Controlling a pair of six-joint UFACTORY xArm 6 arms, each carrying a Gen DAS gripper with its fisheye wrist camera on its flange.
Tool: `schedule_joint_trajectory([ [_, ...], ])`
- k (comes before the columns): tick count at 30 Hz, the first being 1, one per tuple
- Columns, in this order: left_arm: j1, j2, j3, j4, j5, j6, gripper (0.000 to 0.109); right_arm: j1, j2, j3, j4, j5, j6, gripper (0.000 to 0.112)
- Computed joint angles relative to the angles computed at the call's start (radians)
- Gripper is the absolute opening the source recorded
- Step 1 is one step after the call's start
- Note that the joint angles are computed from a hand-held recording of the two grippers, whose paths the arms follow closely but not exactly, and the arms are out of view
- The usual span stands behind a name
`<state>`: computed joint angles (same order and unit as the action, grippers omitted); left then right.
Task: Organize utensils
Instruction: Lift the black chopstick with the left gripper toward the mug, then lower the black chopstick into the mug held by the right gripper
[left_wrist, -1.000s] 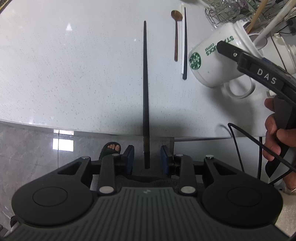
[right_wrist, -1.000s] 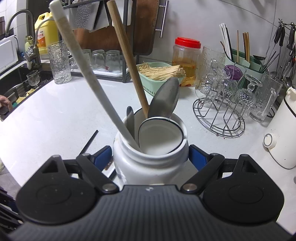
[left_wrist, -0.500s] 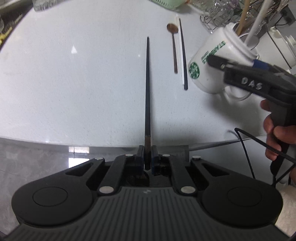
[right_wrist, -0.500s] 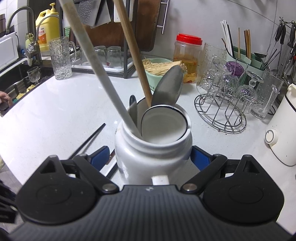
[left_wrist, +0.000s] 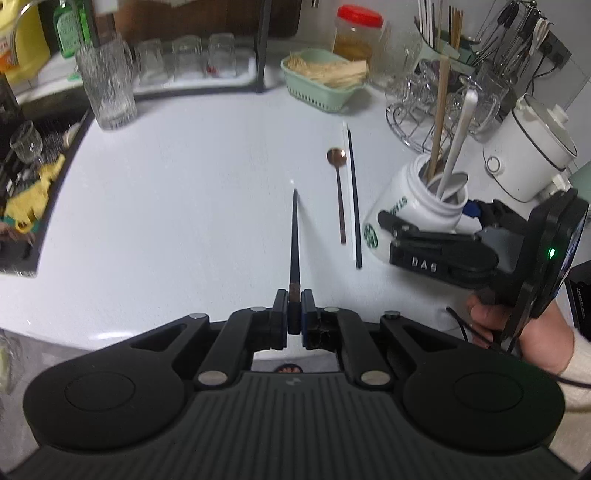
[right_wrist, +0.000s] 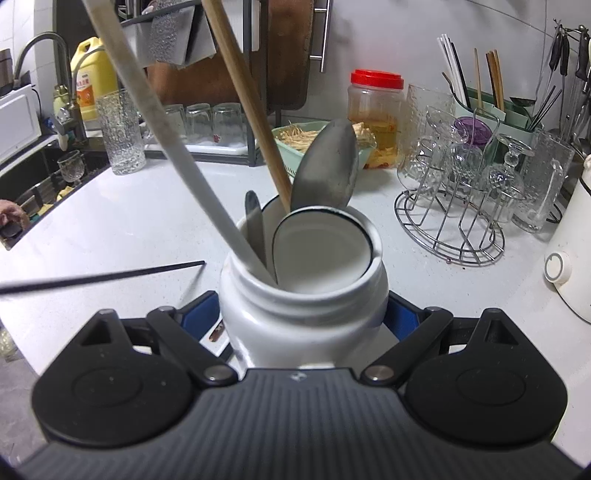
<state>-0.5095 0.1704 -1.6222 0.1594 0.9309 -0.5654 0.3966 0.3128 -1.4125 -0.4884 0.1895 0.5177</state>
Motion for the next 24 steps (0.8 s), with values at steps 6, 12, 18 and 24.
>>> schedule_joint_trajectory([
  [6,-0.003,0.078,-0.165,0.048,0.09,0.016,0.008,-0.004,0.007,0.003,0.068,-0.031,-0.061,0.091],
  [12,-0.002,0.161,-0.336,0.054,0.168,0.072,0.008,-0.003,-0.002,0.015,0.074,-0.032,-0.058,0.091],
  [18,0.017,0.245,-0.511,0.021,0.232,0.185,0.008,-0.005,-0.012,0.03,0.048,-0.041,-0.036,0.091],
  [24,0.042,0.333,-0.713,-0.06,0.299,0.311,0.007,-0.008,-0.012,0.024,-0.082,-0.032,0.108,0.091],
])
